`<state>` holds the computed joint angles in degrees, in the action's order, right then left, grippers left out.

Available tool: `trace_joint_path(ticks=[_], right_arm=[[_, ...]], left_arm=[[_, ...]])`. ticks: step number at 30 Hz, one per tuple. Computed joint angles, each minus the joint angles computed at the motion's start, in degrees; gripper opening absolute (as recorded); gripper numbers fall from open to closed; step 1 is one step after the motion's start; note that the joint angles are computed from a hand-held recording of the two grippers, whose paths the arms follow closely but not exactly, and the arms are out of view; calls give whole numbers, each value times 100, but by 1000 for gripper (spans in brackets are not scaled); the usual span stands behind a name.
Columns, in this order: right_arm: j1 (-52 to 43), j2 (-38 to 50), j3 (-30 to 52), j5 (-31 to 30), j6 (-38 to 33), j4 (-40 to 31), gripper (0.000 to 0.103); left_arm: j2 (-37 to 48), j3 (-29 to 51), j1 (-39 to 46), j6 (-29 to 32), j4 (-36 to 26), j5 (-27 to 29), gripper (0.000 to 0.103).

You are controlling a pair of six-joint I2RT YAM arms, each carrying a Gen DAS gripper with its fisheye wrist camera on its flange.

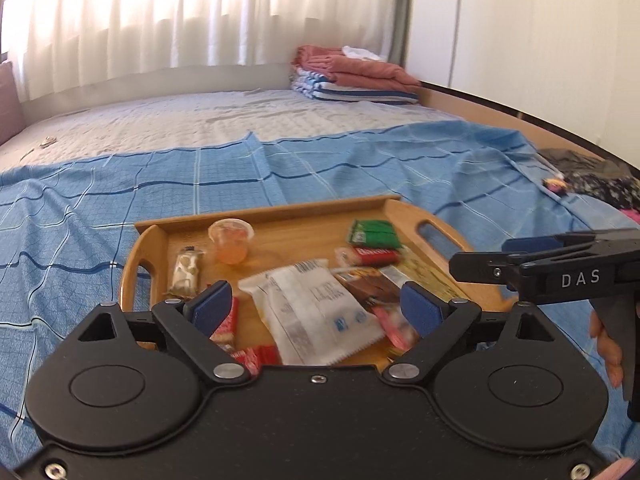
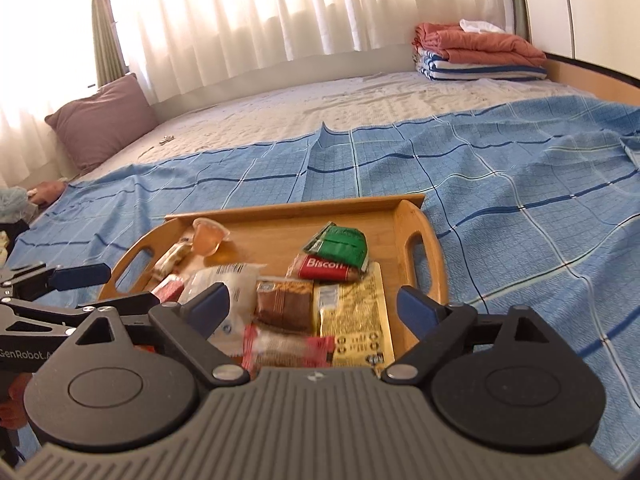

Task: Organize snacks
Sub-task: 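Withdraw both grippers from the tray toward the red chip bag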

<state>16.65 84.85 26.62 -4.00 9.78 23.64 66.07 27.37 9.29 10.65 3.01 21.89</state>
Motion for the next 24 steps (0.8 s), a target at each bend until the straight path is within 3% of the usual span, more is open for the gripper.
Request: trace_joint_path(ticks=[10,24], right_arm=[[404,-1615,-1363,467,-140,-193,101],[1087,-3188,-2426,953,-25,-801,103]], left_arm=[[-1374,-668,-36,338,-918,295,94],[-1818,-1038,-335,322,-1291,-102,94]])
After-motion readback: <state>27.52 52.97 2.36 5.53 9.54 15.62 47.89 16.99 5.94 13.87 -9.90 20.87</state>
